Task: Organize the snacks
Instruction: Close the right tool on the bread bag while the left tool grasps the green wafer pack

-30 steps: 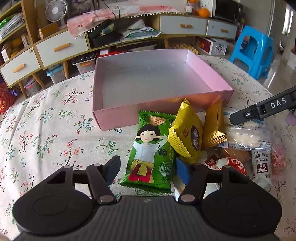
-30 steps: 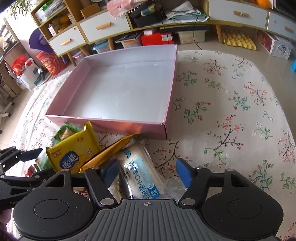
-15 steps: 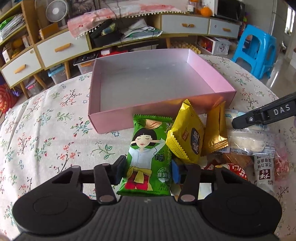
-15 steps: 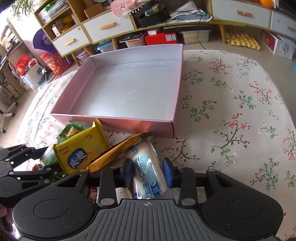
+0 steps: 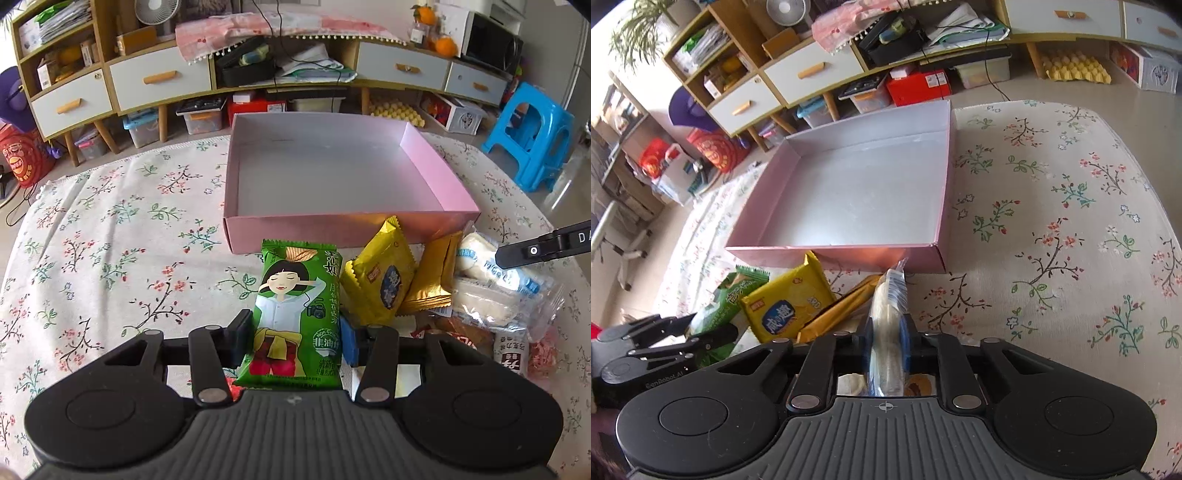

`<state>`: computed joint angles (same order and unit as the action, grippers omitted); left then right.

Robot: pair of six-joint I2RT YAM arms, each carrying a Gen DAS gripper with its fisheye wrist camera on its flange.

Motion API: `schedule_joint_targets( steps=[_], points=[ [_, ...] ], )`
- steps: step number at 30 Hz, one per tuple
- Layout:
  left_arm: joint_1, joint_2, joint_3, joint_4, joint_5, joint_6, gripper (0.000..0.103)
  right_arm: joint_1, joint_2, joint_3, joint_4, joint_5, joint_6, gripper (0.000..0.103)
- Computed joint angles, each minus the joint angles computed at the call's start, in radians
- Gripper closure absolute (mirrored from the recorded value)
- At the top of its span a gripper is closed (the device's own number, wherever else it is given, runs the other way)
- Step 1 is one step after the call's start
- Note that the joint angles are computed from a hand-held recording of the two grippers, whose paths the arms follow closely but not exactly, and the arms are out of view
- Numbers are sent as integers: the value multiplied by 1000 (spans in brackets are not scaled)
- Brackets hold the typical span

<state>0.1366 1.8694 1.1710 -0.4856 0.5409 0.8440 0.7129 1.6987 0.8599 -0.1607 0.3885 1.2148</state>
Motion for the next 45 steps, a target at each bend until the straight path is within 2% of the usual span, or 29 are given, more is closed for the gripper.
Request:
schedule_joint_targets(
  steps=[3,5,9,12,14,19,23,24,25,31,35,37,38,39,41,43,45],
  points=[
    [4,-1,8,-10,8,-2,58,3,-22,-13,2,1,1,96],
    [7,-11,-13,0,2,-3,58,3,-16,-10,-6,-5,5,86],
    [-2,-12,-29,16,-19,-14,58,-8,16,-6,-13,-4,37,83],
    [-9,-13,-37,26,-28,-15,58,-13,50,23,-38,8,34,72],
    [-12,-12,-42,33,-34,-15,58,-15,78,52,-51,5,13,65],
    [-20,-9,-55,57,-50,-19,58,0,163,166,-139,35,-59,57],
    [-22,-13,-70,70,-55,-12,58,2,226,233,-206,50,-79,57],
    [-21,-14,-71,71,-53,-9,58,1,234,239,-215,47,-83,66],
    [-18,-19,-76,75,-49,-8,58,1,234,233,-206,43,-86,70],
    [7,-47,-79,68,-8,-12,59,10,158,175,-185,60,-53,80],
    [24,-63,-69,38,19,-7,60,19,80,118,-166,65,-22,80],
    [33,-76,-64,19,38,-7,71,25,51,103,-166,77,-10,81],
    [36,-81,-59,8,49,-6,81,26,36,94,-161,82,-10,82],
    [41,-84,-53,-3,61,-6,102,29,18,83,-154,90,-7,82],
    [39,-86,-46,-11,58,-16,101,33,-6,71,-150,103,1,82],
    [25,-85,-50,5,11,-30,100,31,-24,59,-142,110,5,83],
    [18,-75,-58,24,-12,-5,77,26,-29,51,-134,107,8,83]
  ],
)
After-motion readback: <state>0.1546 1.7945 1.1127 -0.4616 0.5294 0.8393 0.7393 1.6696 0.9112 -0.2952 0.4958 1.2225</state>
